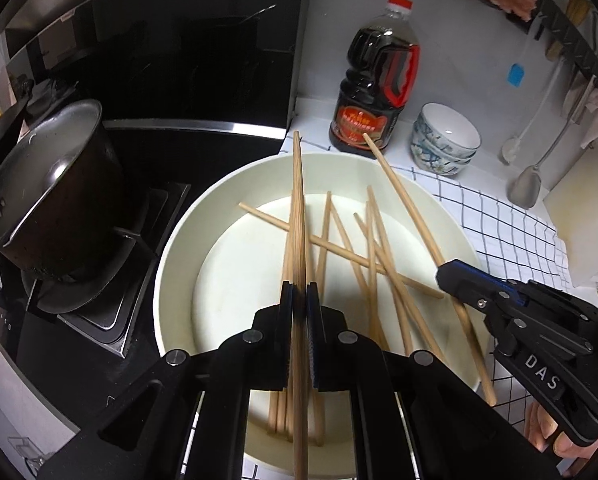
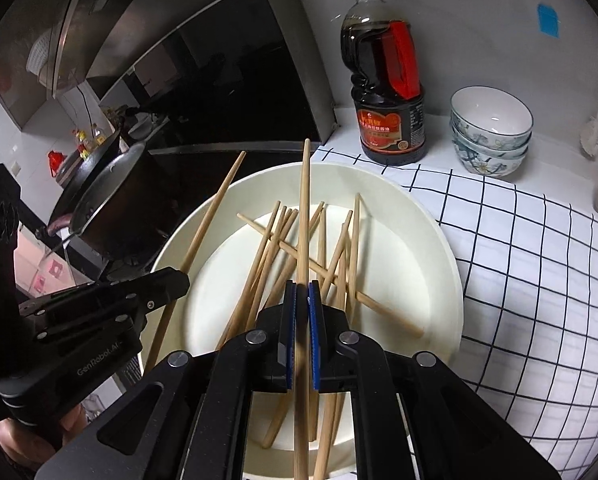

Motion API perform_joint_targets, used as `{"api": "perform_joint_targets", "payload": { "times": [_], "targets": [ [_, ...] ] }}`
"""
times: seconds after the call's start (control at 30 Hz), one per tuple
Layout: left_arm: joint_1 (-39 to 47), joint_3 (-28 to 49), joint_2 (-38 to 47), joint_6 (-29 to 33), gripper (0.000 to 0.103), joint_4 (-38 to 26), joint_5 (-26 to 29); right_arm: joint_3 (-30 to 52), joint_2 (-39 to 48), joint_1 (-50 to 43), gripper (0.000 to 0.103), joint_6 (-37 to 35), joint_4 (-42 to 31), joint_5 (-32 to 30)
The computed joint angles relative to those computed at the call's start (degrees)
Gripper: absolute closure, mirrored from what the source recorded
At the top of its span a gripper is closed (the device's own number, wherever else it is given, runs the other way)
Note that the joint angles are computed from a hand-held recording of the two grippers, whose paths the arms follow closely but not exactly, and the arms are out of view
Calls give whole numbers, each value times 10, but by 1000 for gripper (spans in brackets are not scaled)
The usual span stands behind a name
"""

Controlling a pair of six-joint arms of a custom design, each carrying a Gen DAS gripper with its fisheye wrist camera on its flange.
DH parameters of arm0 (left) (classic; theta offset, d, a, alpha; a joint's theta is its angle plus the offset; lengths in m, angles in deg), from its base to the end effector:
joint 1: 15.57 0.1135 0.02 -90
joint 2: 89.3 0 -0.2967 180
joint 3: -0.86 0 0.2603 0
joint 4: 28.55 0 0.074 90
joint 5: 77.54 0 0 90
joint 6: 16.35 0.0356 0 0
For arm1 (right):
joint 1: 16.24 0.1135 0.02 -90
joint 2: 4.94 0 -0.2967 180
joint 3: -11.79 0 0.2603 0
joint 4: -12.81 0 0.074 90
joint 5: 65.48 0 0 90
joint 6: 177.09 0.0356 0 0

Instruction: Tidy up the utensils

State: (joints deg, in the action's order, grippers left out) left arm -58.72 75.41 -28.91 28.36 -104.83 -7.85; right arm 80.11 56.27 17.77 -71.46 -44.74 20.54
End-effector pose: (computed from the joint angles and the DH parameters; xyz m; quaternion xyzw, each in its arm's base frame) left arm 0.1369 -0.1114 0.3402 -0.0603 0.9544 -0.0427 0.2893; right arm 0.1687 0.1168 0.3213 -0.1618 0.9265 0.1716 0.2932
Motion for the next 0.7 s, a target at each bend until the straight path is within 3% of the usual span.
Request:
{"api": "perform_joint_targets", "payload": {
  "times": [0.07,0.17,0.2,0.23,0.27,0.33,0.7],
  "targets": [
    [14,-2,-1,-2,93,-5,13,2,2,-1,96,-5,-6,9],
    [25,-3,-7,-14,64,-19,12,-2,-10,-8,77,-6,-13,15],
    [21,0,-8,-22,42,-28,3,-4,-20,-10,65,-5,-17,23],
    [11,4,-10,-36,19,-40,-16,-5,-26,-10,63,-6,-18,26],
    [-3,8,-14,-54,13,-51,-39,-6,-35,-11,63,-9,-22,30],
    [-23,17,-21,-76,12,-69,-67,-6,-47,-9,63,-15,-31,41],
    [-62,55,-5,-131,8,-123,-73,0,-92,-20,58,-10,-71,36]
  ]
}}
